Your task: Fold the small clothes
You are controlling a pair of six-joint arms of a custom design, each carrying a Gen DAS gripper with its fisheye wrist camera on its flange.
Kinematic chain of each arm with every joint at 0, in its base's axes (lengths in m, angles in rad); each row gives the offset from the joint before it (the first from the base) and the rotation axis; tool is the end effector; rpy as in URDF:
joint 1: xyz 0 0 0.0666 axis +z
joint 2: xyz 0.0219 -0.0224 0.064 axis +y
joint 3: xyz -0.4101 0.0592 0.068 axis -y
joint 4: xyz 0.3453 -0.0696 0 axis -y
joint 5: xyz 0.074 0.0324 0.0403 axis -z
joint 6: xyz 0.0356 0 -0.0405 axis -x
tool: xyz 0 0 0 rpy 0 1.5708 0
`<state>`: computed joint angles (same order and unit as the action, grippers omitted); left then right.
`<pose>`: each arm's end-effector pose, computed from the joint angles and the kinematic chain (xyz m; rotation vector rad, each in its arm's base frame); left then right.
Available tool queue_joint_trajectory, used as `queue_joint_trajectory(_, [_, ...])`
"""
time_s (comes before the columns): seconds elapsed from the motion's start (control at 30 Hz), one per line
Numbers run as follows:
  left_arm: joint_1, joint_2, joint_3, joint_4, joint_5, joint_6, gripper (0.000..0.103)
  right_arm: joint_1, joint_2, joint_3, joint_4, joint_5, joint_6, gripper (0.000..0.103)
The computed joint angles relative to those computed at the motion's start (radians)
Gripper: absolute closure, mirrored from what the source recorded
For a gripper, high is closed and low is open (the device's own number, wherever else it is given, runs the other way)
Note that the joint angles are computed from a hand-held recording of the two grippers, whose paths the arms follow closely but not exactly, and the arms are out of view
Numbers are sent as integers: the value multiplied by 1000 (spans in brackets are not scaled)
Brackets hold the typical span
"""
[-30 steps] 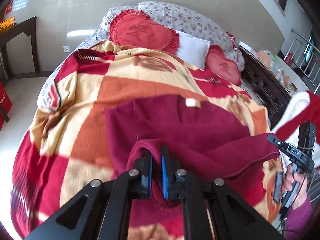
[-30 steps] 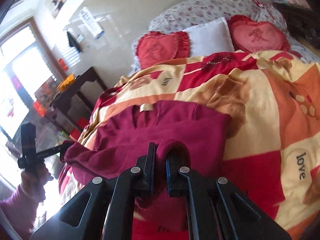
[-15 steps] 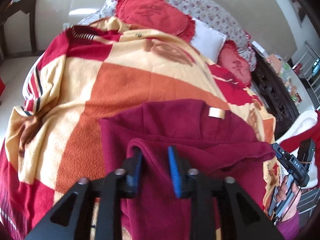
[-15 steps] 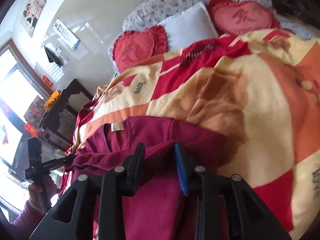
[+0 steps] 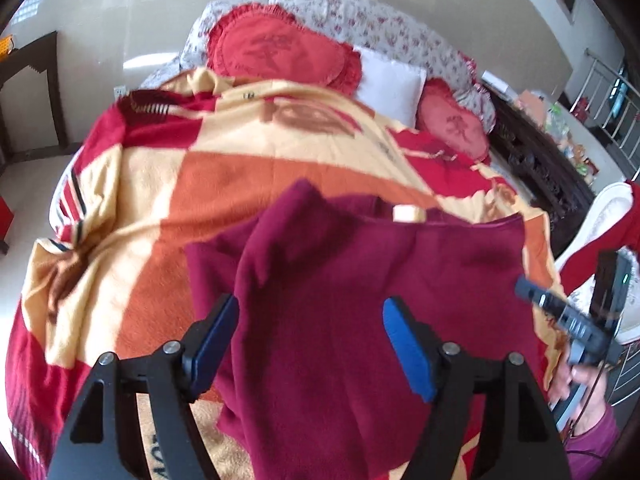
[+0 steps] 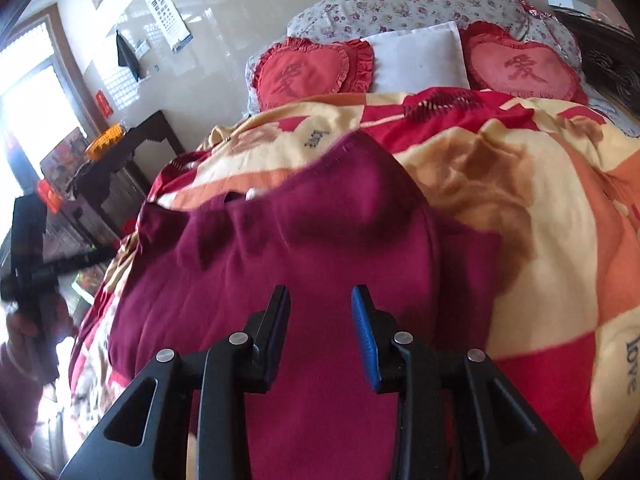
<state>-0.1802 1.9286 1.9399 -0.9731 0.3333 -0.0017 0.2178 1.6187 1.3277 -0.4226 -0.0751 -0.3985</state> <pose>0.6235 -0.1258 0.4064 0.3618 2.4995 -0.4932 0.5101 0.1152 0.3661 0.1693 2.3092 0.4037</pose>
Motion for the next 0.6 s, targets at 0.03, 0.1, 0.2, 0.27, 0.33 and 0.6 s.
queue_joint_trajectory(0.03, [-2,14,7,-5,-4,8,25,-5,23,28,5,8,-6,89])
queue_joint_trajectory(0.1, [-4,53,36,-21,-24,31,25,-11,56,68,-2,25,-14,89])
queue_joint_trajectory(0.2, [-1,117,88,-63,-53,65,25,-31,114,130,-19,46,-43,89])
queue_joint_trajectory(0.27, [5,139,101,-68,-46,85,25,-48,159,171,-51,38,-64,89])
queue_joint_trajectory(0.33, [3,132,93,-53,-58,77,25,-60,171,176,-36,6,-79,89])
queue_joint_trajectory(0.6, [33,28,-7,-17,-2,58,24,-44,44,78,-86,12,-40,87])
